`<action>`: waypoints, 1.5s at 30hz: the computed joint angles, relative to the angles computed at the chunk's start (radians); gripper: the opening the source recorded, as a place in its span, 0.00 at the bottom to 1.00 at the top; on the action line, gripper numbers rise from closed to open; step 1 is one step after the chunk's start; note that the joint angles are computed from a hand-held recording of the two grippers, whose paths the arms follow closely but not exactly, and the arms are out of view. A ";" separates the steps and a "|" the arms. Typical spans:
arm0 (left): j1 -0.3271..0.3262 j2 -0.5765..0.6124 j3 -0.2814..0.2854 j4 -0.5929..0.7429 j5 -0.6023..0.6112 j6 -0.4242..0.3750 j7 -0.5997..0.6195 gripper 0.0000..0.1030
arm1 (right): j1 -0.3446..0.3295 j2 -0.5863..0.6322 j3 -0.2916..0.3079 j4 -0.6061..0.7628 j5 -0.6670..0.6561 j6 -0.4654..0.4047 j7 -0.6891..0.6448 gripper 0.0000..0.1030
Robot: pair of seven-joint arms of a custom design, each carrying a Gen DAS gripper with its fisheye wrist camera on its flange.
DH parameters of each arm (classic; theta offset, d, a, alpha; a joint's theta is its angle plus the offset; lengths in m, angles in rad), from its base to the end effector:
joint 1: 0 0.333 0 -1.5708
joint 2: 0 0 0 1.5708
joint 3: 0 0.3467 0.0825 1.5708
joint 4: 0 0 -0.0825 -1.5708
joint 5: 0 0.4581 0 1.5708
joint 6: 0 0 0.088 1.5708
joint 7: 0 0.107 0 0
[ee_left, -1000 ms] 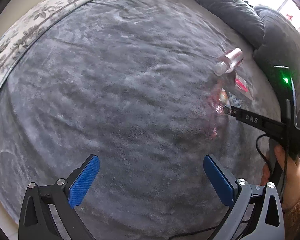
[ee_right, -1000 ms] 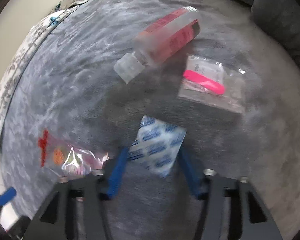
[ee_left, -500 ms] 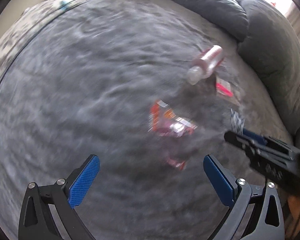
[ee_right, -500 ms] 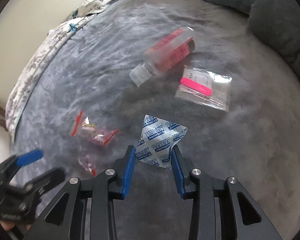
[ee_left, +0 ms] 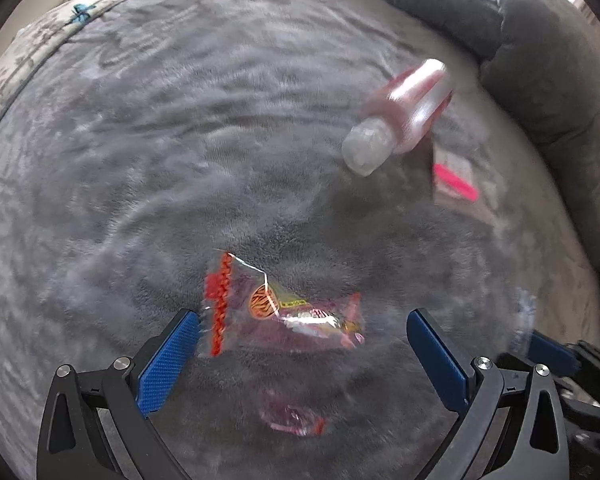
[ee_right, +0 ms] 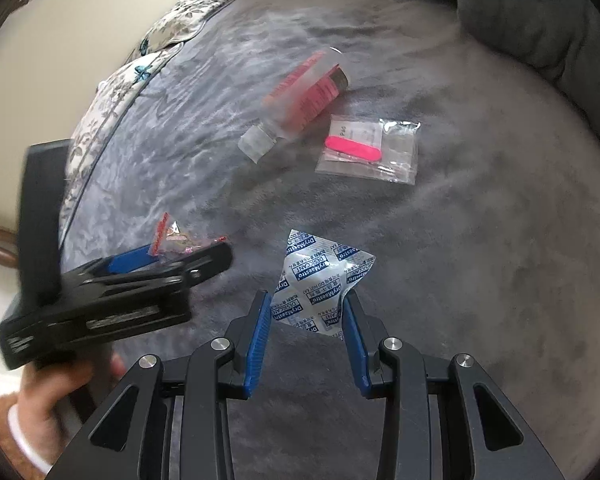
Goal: Collect trash
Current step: 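Grasp the blue-white packet with the right gripper while the left grasps the red candy wrapper, then carry the packet and candy wrapper over the pink bin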
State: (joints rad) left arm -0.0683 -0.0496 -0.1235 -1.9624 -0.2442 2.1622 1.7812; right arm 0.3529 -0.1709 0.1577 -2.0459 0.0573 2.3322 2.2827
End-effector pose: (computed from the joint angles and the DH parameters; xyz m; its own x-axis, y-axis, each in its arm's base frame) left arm 0.6229 -0.1319 0.5263 -0.3060 -0.9370 0.1685 -0.9279 0.2539 -0.2729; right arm 0.5300 0.3037 0.5717 -0.1643 -0.9370 -0.3082 -0.9120 0.2634 -0.3144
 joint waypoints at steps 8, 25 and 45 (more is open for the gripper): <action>0.006 -0.022 0.009 -0.021 0.005 0.062 -0.041 0.27 | 0.003 0.001 -0.005 -0.009 0.028 0.004 -0.024 0.34; 0.028 -0.183 0.071 -0.123 -0.020 0.074 0.000 0.12 | 0.032 0.019 0.019 0.056 0.012 -0.023 -0.043 0.34; 0.448 -0.698 0.362 -0.481 0.309 -0.096 -0.149 0.12 | 0.421 0.565 0.124 0.764 0.076 -0.200 -0.318 0.34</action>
State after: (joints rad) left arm 0.3799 -0.7480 0.2390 -2.4430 0.0646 2.0658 1.6317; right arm 0.7738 0.3942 0.2817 -1.2815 0.1333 2.1320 1.9644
